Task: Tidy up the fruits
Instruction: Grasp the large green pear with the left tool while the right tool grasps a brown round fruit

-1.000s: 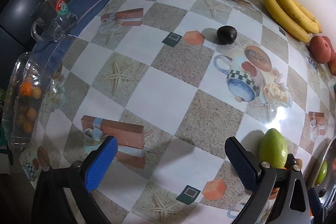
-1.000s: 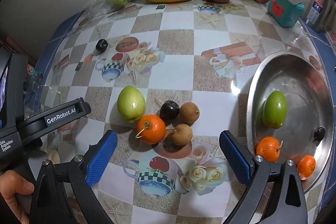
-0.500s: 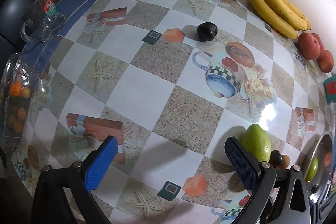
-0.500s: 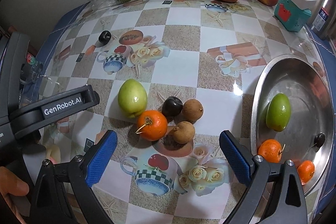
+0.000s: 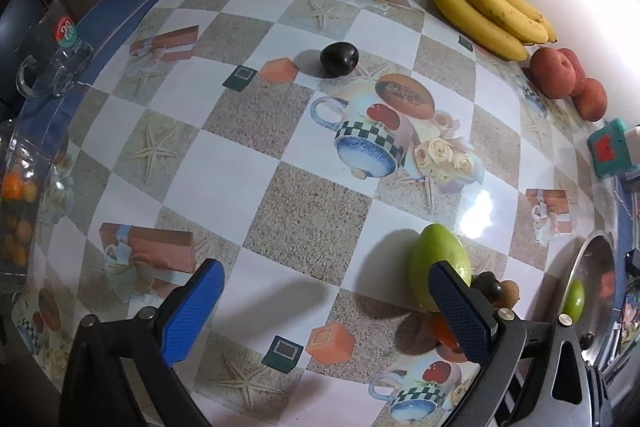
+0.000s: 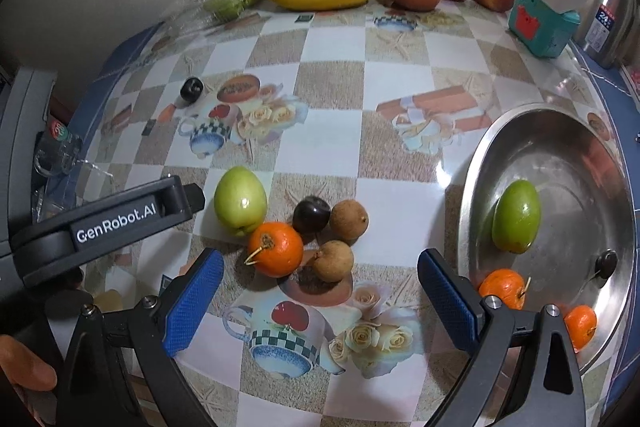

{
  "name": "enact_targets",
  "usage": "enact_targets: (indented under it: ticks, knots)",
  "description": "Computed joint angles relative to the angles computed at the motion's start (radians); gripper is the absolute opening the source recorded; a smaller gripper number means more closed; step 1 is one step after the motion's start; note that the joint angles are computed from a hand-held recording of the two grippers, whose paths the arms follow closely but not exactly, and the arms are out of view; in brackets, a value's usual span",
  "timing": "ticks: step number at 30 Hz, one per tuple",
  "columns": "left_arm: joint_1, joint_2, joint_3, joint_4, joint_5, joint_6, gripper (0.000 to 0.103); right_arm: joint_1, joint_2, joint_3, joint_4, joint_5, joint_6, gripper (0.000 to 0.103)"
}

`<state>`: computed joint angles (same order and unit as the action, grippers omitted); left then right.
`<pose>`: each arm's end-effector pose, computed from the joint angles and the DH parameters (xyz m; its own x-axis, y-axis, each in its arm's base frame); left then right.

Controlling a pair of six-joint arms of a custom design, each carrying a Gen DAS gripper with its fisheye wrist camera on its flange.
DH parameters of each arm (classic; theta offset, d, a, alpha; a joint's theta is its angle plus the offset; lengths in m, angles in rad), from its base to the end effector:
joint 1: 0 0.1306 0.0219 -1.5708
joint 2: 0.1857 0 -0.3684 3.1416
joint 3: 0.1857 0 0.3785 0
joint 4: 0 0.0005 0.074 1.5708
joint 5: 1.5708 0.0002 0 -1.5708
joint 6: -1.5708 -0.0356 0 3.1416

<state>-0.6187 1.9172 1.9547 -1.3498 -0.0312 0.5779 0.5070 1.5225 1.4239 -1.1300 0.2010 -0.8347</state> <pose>0.5012 -0.3561 0.3563 -0.9728 0.0224 -0.2306 0.0499 0.9922 -0.1144 0.4280 0.2290 0.3556 -0.8621 0.3518 -0.3647 0.3302 0.9359 0.1224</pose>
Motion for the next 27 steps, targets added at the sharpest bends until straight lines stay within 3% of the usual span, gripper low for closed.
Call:
enact_targets:
  ticks: [8, 12, 14, 16, 21, 27]
  knots:
    - [0.014, -0.012, -0.035, 0.042, 0.052, -0.035, 0.103, -0.013, -0.024, -0.026, 0.041, 0.001, -0.022, 0.097]
    - [0.009, -0.022, -0.044, 0.07, 0.077, -0.047, 0.102, -0.026, -0.039, -0.047, 0.044, -0.007, -0.054, 0.082]
    - [0.008, -0.018, -0.041, 0.079, 0.089, -0.05, 0.101, -0.029, -0.043, -0.053, 0.04, -0.007, -0.055, 0.08]
    - [0.007, -0.012, -0.037, 0.089, 0.108, -0.054, 0.097, -0.033, -0.045, -0.062, 0.044, -0.018, -0.06, 0.077]
    - [0.0, 0.007, -0.025, 0.11, 0.13, -0.071, 0.09, -0.042, -0.033, -0.077, 0.055, -0.058, -0.074, 0.058]
    - [-0.013, 0.032, 0.0, 0.107, 0.139, -0.09, 0.078, -0.049, -0.021, -0.093, 0.059, -0.091, -0.09, 0.052]
